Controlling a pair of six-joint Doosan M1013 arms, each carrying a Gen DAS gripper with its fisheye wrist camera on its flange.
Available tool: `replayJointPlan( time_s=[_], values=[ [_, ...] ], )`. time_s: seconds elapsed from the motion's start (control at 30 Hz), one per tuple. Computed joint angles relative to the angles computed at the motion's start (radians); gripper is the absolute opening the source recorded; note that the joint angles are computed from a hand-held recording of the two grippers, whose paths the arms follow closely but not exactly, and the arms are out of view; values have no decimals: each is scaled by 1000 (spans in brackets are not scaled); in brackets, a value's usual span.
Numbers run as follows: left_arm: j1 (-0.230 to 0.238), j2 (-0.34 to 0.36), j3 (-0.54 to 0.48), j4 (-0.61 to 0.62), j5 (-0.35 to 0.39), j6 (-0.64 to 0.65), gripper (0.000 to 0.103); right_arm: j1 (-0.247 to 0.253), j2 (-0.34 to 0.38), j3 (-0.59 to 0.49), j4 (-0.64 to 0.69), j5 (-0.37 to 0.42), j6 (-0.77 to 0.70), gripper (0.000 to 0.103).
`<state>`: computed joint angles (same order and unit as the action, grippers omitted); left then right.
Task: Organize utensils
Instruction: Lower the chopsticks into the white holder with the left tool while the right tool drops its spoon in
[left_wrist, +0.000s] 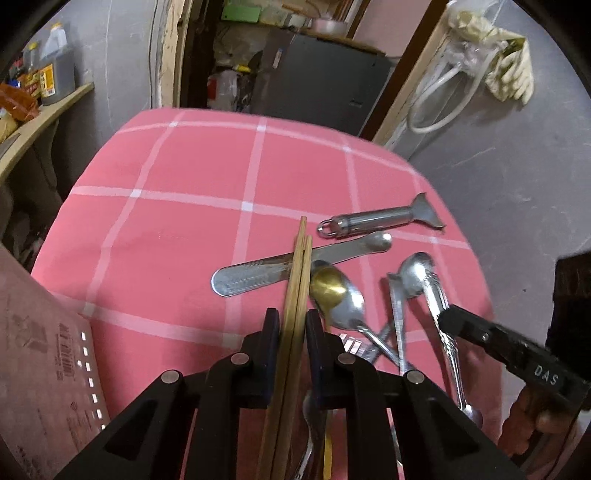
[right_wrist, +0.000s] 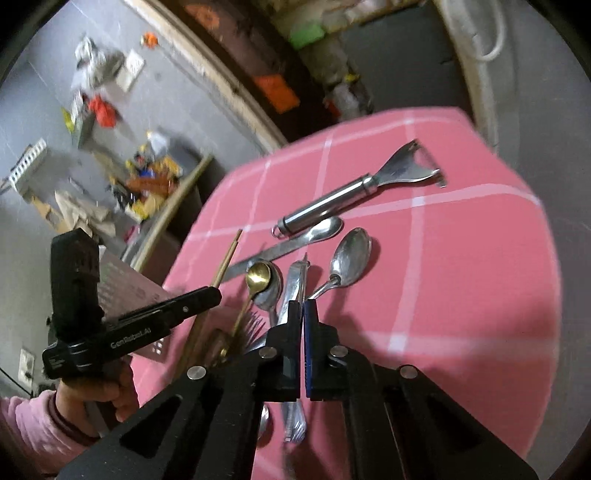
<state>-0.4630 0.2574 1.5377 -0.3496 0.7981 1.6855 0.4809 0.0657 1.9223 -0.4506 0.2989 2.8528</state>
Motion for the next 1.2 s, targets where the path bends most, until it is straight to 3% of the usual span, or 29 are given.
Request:
replayJointPlan(
  time_s=[0.13,0.37,0.57,0.83,1.0,1.2],
  values=[
    [13,-31,25,-88,-22,86,12,57,-28,9,-342,72,370,1],
    [32,-92,57,-208,-40,251,12,126,-88,20,-620,210,649,1],
    [64,-146,72,-309,-49,376,11,185,-92,-29,-712,324,706,1],
    [136,-192,55,-482,-55,538,11,238,-60,-136,-821,410,707,1],
    [189,-206,22,-565,-75,618,11,249,-12,-225,-951,396,754,1],
    [258,-211,-8,-672,-159,736,11,252,64,-314,-1119,328,877,1]
  ],
)
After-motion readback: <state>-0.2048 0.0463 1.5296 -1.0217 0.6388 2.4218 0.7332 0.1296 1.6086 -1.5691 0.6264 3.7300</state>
